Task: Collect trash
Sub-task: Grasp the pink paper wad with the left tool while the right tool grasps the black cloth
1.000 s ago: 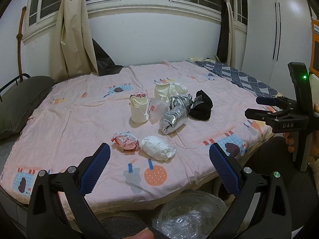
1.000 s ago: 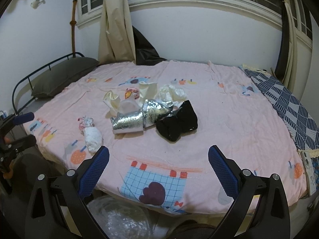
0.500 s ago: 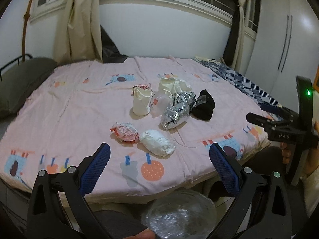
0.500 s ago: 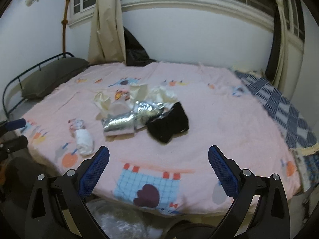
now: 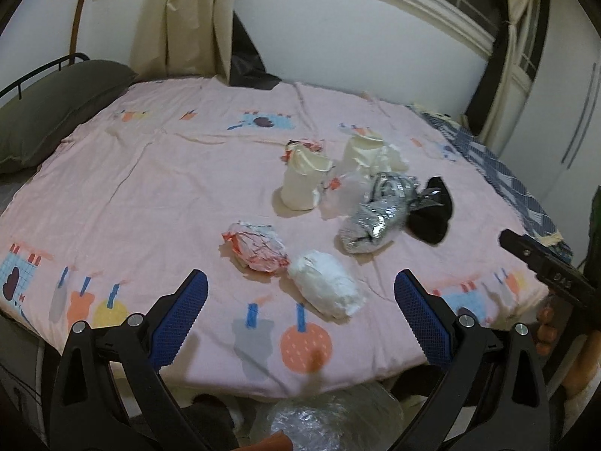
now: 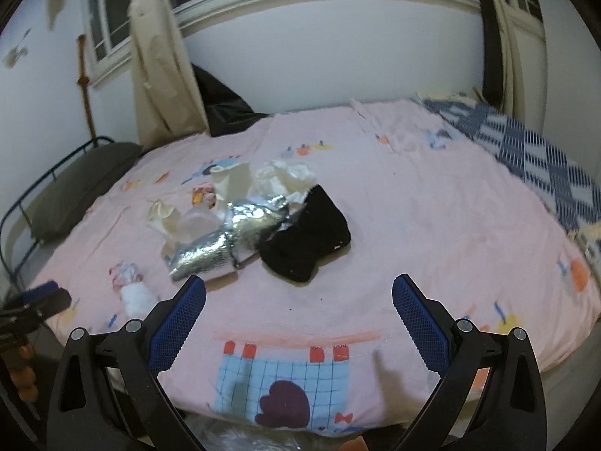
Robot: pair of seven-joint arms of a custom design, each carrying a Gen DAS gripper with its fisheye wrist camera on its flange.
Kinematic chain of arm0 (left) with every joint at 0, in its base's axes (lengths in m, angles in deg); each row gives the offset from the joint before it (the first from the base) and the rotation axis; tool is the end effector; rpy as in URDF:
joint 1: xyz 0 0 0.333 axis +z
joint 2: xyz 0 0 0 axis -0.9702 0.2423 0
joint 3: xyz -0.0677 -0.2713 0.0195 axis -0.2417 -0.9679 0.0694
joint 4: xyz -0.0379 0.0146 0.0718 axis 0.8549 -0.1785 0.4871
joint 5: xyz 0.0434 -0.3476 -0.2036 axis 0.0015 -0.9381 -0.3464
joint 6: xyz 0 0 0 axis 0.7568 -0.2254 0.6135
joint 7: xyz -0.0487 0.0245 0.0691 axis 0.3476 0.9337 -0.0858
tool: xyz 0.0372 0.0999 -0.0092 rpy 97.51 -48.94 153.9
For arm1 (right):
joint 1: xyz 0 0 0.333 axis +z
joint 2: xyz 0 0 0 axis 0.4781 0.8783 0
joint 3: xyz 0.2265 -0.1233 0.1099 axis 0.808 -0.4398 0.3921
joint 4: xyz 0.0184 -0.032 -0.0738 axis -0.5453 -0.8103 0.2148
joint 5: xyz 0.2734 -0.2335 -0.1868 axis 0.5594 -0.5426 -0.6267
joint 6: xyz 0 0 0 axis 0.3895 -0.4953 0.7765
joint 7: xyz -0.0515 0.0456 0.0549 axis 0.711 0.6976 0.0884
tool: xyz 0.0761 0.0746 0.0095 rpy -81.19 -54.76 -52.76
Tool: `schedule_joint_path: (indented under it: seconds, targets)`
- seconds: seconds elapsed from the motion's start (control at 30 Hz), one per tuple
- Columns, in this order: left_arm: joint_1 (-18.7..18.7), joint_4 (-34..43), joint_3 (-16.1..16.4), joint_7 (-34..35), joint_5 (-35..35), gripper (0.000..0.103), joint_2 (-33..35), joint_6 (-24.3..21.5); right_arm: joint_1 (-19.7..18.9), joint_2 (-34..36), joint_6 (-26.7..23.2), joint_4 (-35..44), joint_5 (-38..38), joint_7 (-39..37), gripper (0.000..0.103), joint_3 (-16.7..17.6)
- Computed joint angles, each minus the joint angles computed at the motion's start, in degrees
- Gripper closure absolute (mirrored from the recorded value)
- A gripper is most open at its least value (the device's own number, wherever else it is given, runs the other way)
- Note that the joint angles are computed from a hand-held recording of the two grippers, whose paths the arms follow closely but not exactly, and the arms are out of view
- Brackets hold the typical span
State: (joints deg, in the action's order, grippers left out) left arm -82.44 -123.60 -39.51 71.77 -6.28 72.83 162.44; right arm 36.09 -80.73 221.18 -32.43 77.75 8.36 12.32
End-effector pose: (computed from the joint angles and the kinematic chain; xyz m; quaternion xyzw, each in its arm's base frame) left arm 0.5122 -0.1677 0.7494 -0.6606 0.6322 -0.3404 0.2193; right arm 0.5302 0.0597 0.7618 -0.6299 0.6428 -0.2170 0.3780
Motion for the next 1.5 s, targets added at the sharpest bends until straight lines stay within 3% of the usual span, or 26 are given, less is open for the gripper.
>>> schedule_joint_path:
  seconds: [0.27, 0.53, 0.83, 1.2, 1.27, 1.4, 1.5]
  targets:
    - [0.6, 5.1, 0.3, -1.7, 1.0, 0.006, 6.0, -3.2, -0.9, 8.0, -2.4, 7.6, -2.4, 3.1, 0.008, 0.3]
    - [0.5, 10.8, 0.7, -0.9, 2.6, 0.006, 11.6, -6.3, -1.2, 14.2, -5.5, 14.5, 1.3, 0.2, 0.008, 0.1]
    - [-0.3, 17.7, 1.0, -1.0, 5.0, 0.006, 17.6, -10.0, -0.8, 21.2, -9.0, 22.9, -0.2, -1.5, 0.008, 1.0]
    - [-1.4, 23.4, 1.6, -2.6, 6.6, 0.006, 22.4, -15.1, -0.3, 28.8, -13.2, 32.9, -4.4, 3.1, 0.008, 0.6]
    - [-1.2, 23.8, 1.7, -2.9, 5.9, 0.013, 22.7, -15.3, -0.5, 30.1, -14.7, 34.8, -4.3, 3.5, 0.008, 0.6]
    - [-1.0, 25.2, 1.9, -4.0, 5.2, 0.034, 23.7, -17.4, -1.4, 33.3, -18.8, 39.8, -2.6, 4.3, 0.008, 0.8]
    - [-0.8, 24.2, 2.0, -3.9, 4.5, 0.052, 23.1, -16.4, -2.1, 34.5, -20.4, 42.0, -1.1, 4.2, 0.008, 1.2]
